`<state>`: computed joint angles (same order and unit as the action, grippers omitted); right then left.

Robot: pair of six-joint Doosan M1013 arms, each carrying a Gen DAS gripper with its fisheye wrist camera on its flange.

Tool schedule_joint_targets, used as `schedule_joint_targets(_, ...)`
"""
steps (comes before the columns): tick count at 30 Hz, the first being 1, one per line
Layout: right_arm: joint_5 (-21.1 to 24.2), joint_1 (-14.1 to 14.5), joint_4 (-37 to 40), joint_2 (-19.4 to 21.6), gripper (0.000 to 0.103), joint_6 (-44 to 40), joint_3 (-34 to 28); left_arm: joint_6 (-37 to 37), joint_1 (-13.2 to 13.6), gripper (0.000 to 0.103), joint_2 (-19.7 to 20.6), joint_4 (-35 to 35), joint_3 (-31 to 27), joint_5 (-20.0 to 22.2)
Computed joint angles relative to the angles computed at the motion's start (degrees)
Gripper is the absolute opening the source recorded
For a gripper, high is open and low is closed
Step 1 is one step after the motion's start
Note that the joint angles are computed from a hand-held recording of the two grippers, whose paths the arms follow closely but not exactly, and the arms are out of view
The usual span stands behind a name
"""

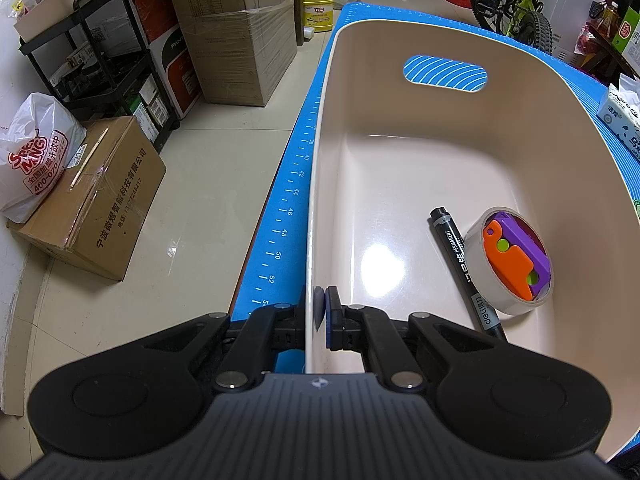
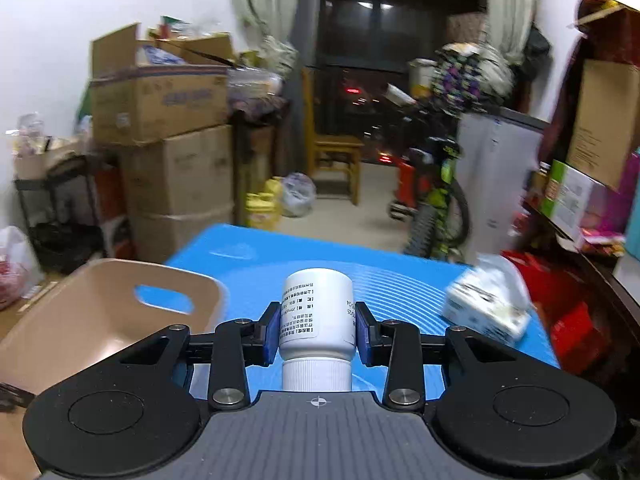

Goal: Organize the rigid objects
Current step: 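Grasp the white pill bottle with the right gripper and lift it, then carry the pill bottle into the bin and open the right gripper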

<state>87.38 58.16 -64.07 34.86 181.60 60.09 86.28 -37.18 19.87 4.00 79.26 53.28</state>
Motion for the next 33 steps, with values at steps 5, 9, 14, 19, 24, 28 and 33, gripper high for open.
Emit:
schedule_joint_targets(5, -4.51, -0.50, 0.63, 2.21, 0.044, -3.95, -4.57, -0.07, -0.02, 0.007, 0.00, 0.06, 0.01, -0.01)
schedule_joint_targets(9, -6.94, -0.99, 4.12, 4.94, 0.044, -9.04, -9.36, -0.08, -0.03, 0.007, 0.00, 0.02, 0.00, -0.01)
schedule_joint_targets(14, -8.33, -1.54, 10.08, 7.94, 0.044, -13.53, -14.15, -0.13, -0.04, 0.007, 0.00, 0.04, 0.01, -0.01)
schedule_joint_targets(19, -7.59, -2.40, 16.28, 10.98, 0.044, -19.39, -18.78, -0.11, -0.05, 0.007, 0.01, 0.05, 0.01, 0.00)
schedule_joint_targets(24, -5.61, -3.35, 22.68, 13.23, 0.044, -24.03, -22.74, -0.15, -0.04, 0.007, 0.02, 0.03, -0.03, 0.02)
schedule_joint_targets(28, -3.14, -4.20, 28.66, 14.71, 0.044, -27.97, -25.61, -0.10, -0.05, 0.007, 0.00, 0.02, 0.02, -0.01)
schedule_joint_targets(33, -0.95, -4.77, 32.65, 15.80, 0.051, -30.32, -27.95, 0.01, -0.11, 0.007, 0.06, 0.06, -0.07, 0.12)
